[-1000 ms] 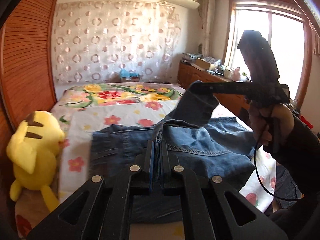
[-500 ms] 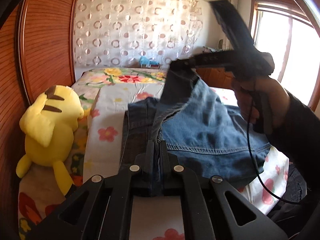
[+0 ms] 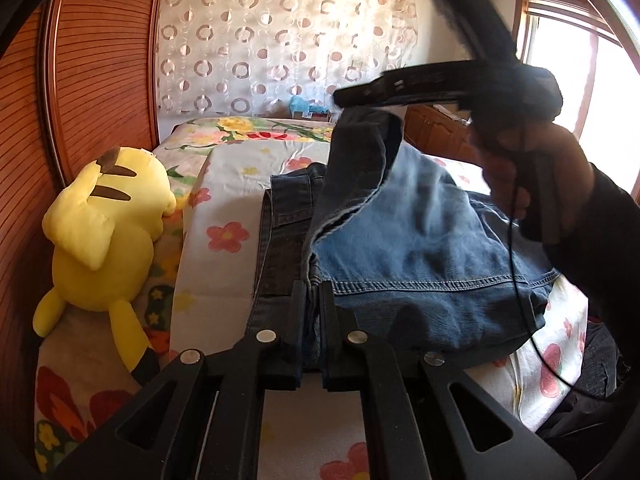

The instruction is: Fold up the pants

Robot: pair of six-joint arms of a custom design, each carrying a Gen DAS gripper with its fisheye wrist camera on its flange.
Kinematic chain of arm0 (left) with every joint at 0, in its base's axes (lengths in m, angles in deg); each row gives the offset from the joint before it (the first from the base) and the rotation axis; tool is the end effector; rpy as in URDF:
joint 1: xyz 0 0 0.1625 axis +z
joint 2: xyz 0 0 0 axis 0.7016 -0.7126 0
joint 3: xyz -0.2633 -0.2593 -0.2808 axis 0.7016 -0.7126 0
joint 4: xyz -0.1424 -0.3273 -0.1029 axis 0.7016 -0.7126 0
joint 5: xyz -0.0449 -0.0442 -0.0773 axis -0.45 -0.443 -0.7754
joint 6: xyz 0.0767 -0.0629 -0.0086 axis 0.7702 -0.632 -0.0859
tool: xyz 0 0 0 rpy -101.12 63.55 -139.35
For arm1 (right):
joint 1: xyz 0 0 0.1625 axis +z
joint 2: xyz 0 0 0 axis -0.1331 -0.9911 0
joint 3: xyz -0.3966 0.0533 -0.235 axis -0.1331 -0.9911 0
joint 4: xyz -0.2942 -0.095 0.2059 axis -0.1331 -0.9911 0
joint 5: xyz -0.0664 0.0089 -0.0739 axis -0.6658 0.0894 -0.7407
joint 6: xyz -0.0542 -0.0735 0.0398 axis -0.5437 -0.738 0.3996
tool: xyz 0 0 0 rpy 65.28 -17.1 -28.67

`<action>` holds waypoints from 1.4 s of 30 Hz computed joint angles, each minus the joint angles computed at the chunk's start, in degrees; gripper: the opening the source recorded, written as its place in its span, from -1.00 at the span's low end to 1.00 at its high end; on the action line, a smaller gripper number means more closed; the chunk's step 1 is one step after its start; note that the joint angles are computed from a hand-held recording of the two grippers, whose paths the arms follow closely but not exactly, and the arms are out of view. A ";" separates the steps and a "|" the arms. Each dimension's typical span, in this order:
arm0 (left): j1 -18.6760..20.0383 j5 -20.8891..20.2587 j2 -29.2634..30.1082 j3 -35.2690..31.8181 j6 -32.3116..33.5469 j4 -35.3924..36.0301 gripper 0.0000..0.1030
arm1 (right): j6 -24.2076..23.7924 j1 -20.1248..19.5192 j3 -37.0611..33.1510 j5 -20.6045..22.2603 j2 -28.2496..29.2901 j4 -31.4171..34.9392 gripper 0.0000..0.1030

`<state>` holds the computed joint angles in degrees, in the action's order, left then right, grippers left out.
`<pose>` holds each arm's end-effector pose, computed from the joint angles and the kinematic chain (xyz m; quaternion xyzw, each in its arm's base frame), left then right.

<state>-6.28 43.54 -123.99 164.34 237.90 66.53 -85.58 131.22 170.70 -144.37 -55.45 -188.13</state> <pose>0.0215 -0.2559 0.2415 0.1597 0.8629 -0.3997 0.2647 0.4275 -0.4584 -0.0249 0.4849 -0.8342 0.2182 0.1463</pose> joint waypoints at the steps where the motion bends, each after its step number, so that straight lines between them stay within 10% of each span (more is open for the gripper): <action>1: -0.10 -0.12 0.21 -0.05 -0.17 0.11 -0.89 | -0.86 -0.03 0.96 0.00 -0.65 -1.35 -0.15; 7: 0.72 -0.23 0.85 -0.87 -0.55 0.72 -0.88 | -3.83 -1.92 8.55 -0.22 -5.19 -10.26 0.10; 11: 1.48 -0.30 0.68 -1.25 0.60 -0.57 -0.12 | -4.66 -4.93 12.86 -1.57 -7.55 -12.88 0.10; 14: 2.04 0.28 0.87 -1.70 1.96 -1.59 0.03 | -3.96 -7.58 15.08 -3.16 -8.26 -14.23 0.10; 24: 2.46 0.62 5.62 -1.86 1.72 -3.71 0.05 | 4.59 -12.84 15.73 -5.18 -8.14 -8.19 0.10; 33: 1.47 0.69 7.64 -1.39 0.36 -4.31 0.05 | 7.00 -12.59 13.24 -2.40 -8.95 -4.61 -0.81; 42: 2.10 0.99 8.48 -1.21 0.53 -5.24 0.05 | -0.74 -12.00 17.46 5.62 -8.26 -18.65 -0.86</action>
